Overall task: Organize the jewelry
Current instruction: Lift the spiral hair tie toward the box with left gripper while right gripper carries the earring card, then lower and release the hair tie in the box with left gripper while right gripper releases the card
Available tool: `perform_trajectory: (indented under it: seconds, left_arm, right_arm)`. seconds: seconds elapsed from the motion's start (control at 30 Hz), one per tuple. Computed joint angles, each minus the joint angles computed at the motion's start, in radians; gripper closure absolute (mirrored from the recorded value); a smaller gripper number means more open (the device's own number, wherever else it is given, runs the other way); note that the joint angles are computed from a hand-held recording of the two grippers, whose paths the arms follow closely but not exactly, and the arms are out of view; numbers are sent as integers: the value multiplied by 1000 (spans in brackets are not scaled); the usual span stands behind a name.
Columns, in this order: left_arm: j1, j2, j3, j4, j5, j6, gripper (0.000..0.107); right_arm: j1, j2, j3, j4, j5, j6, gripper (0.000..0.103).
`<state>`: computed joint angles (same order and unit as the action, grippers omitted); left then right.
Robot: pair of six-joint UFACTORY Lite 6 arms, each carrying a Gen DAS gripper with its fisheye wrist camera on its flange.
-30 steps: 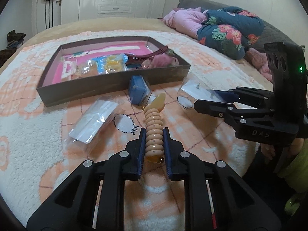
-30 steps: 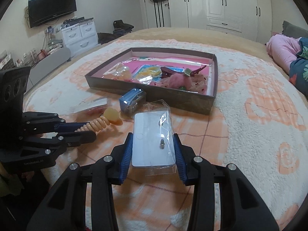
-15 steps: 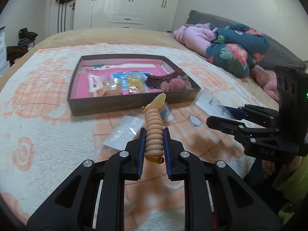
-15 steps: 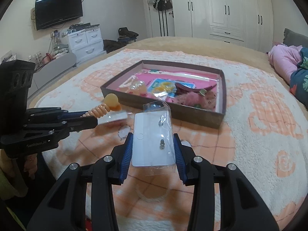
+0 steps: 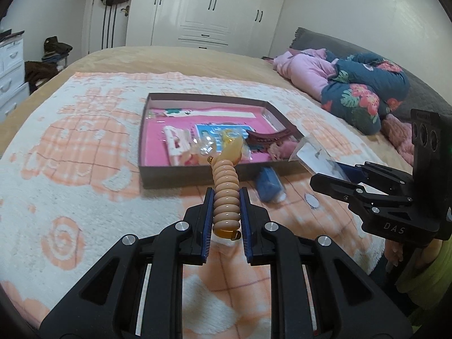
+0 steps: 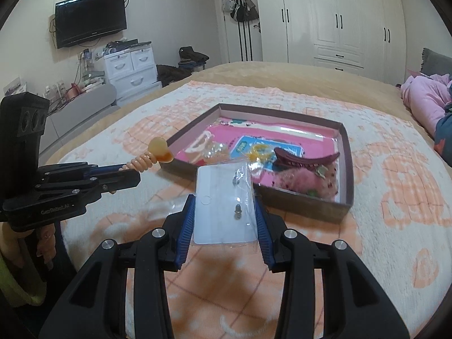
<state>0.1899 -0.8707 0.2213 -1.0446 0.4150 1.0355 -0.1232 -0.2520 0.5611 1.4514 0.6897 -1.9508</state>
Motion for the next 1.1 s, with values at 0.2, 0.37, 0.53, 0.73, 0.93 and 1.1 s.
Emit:
perform_trajectory:
  seconds: [0.2,0.37,0.53,0.73,0.93,1.1]
  left_arm:
    - [106,142,78,-155,40,203,96]
    - [127,318,174,-295,14,366,96]
    - [116,495,280,-443,-30,514,96]
    - [90,691,401,-614,-73,681,96]
    - [67,814,495,-708,-94,771,96]
    - [61,886,534,-791,-94,852,96]
  right_arm:
    - [61,87,75,71,-49,-28,64]
    - [101,182,175,129,-108,-45,64]
    - [127,304,293,172,-175,-55,64]
    - [165,446,411,233,-265,-93,64]
    - [193,564,515,299,-342,-116,64]
    - [229,619,563,395,-419,-204,62]
